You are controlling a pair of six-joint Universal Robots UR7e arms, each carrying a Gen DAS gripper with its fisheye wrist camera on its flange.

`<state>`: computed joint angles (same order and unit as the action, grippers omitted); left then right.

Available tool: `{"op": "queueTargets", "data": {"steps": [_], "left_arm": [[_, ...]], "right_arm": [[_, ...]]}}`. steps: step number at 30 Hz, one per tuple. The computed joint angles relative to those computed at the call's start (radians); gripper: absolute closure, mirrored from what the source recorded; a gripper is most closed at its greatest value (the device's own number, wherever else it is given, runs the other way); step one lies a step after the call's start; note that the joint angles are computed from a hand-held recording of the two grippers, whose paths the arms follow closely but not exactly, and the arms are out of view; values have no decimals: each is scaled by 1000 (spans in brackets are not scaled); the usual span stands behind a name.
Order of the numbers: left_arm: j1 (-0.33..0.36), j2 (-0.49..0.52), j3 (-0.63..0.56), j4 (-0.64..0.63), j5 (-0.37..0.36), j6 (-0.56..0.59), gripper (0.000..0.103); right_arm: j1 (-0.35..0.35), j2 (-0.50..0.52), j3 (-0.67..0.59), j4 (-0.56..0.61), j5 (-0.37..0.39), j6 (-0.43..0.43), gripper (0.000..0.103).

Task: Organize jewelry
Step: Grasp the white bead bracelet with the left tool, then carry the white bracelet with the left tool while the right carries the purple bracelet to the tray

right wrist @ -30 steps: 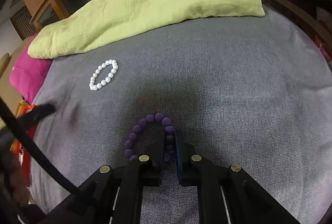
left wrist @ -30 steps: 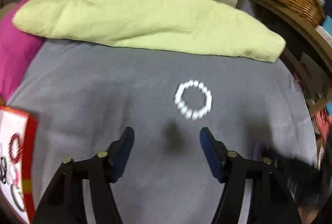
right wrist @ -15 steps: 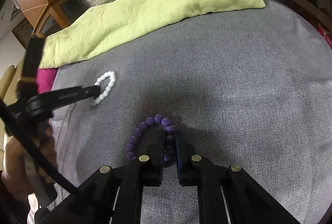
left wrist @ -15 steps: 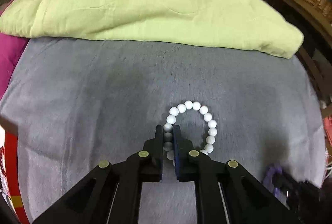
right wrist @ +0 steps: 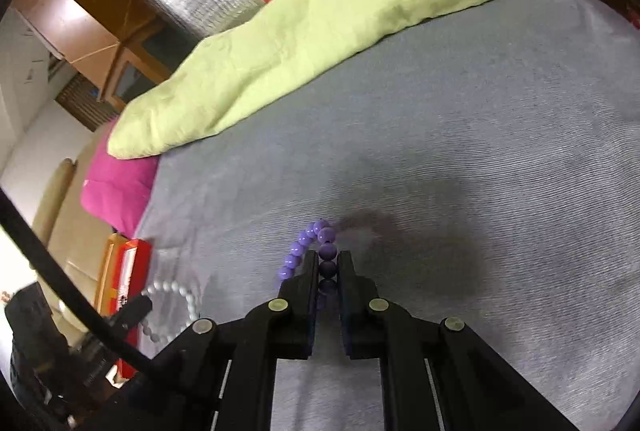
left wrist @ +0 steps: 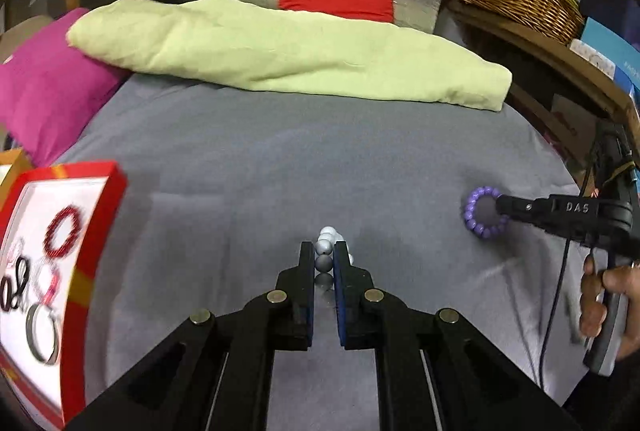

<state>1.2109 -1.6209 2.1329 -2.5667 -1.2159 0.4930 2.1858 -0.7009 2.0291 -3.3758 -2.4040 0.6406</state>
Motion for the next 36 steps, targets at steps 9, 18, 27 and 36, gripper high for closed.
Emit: {"op": "queueTargets", "data": {"steps": [9, 18, 27, 36], "left_arm": [[59, 10, -1, -52, -37, -6, 94], [62, -17, 15, -57, -68, 8, 94], [66, -20, 11, -72, -73, -6, 94], [66, -23, 10, -80, -81, -12, 94]], "right_arm": [[41, 24, -37, -11, -4, -24, 93], [94, 46, -96, -17, 7, -85, 93], [111, 55, -122, 36, -3, -78, 93], [107, 58, -127, 71, -7, -69, 93]]}}
